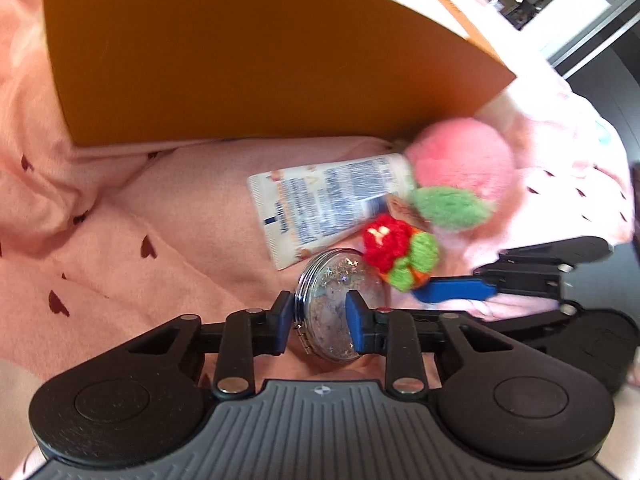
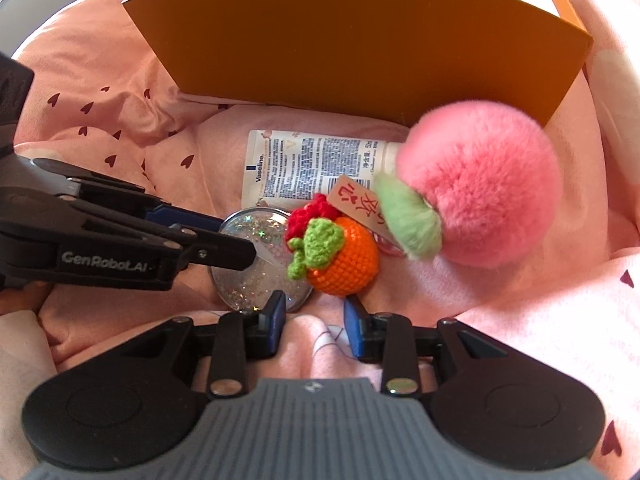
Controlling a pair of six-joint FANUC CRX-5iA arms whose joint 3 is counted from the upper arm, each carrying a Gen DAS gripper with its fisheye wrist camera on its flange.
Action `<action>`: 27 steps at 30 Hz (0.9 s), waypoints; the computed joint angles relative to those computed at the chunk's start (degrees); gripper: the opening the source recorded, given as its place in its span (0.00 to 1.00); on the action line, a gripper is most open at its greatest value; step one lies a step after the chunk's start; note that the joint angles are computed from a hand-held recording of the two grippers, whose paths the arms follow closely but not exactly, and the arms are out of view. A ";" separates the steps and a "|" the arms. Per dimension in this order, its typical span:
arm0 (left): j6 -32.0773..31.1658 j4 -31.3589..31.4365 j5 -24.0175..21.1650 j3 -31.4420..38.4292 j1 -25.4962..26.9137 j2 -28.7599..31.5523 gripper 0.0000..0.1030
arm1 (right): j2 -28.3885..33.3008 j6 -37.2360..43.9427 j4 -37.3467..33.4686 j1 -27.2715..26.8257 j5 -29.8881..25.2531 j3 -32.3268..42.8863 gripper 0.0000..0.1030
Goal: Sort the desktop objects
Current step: 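Grasp glittery round compact by its rim with left gripper, then lift compact with left gripper while right gripper grasps white lotion tube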
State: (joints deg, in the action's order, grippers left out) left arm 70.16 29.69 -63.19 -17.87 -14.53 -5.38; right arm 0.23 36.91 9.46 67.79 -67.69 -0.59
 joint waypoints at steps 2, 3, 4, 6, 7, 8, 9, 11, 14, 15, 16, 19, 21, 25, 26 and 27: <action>-2.13 1.06 -0.40 -0.27 -0.18 -0.48 0.30 | -0.02 0.02 0.01 -0.05 0.18 -0.23 0.34; -2.76 1.02 -0.59 -0.12 -0.42 -0.51 0.30 | -0.02 0.04 0.04 -0.05 0.23 -0.34 0.34; -2.53 0.20 -0.77 0.34 -0.87 -0.33 0.30 | -0.02 0.06 0.11 -0.02 0.28 -0.47 0.34; -0.49 -2.17 -1.26 1.58 -1.91 0.42 0.27 | 0.05 0.00 0.28 0.01 0.07 -0.67 0.34; 0.08 -2.34 -1.44 1.73 -2.07 0.73 0.27 | 0.00 -0.01 0.30 -0.02 0.01 -0.81 0.33; 0.54 -2.17 -1.44 1.68 -2.25 0.88 0.27 | -0.07 -0.03 0.31 -0.05 0.07 -0.99 0.33; 0.62 -1.75 -1.19 1.26 -2.33 0.74 0.26 | -0.12 -0.10 0.37 -0.04 0.28 -1.16 0.33; -0.32 -1.14 -1.07 0.38 -1.55 -0.37 0.24 | -0.44 -0.09 0.58 0.01 0.56 -1.69 0.33; -0.51 -0.55 0.47 -0.73 -1.34 -1.54 0.22 | -0.67 -0.23 0.91 0.10 0.88 -2.19 0.33; 0.04 -0.73 0.60 -0.75 -1.15 -1.93 0.21 | -0.72 -0.25 1.21 0.21 0.83 -2.27 0.33; 0.77 -1.06 0.55 -0.66 -0.94 -2.24 0.21 | -0.81 -0.22 1.58 0.37 0.78 -2.38 0.33; 2.79 -2.02 -0.19 -0.27 -0.18 -3.13 0.19 | -1.20 0.16 2.88 0.90 0.37 -2.59 0.33; 4.05 -2.92 -1.01 0.08 0.61 -3.87 0.18 | -1.52 0.60 3.98 1.55 -0.12 -2.39 0.33; 5.40 -3.27 -1.54 0.51 2.19 -5.13 0.16 | -2.56 1.51 6.48 3.09 -0.46 -1.84 0.33; 5.82 -3.71 -1.67 0.89 2.42 -5.33 0.15 | -2.72 1.89 7.17 3.41 -0.25 -1.66 0.34; 6.52 -4.74 -1.69 1.49 2.41 -5.49 0.15 | -2.83 2.38 7.71 3.65 0.10 -1.45 0.34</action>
State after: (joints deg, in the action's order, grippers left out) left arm 76.68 24.95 -64.88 -16.38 -12.12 -10.87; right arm -2.60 39.29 17.17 71.44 -67.59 -2.04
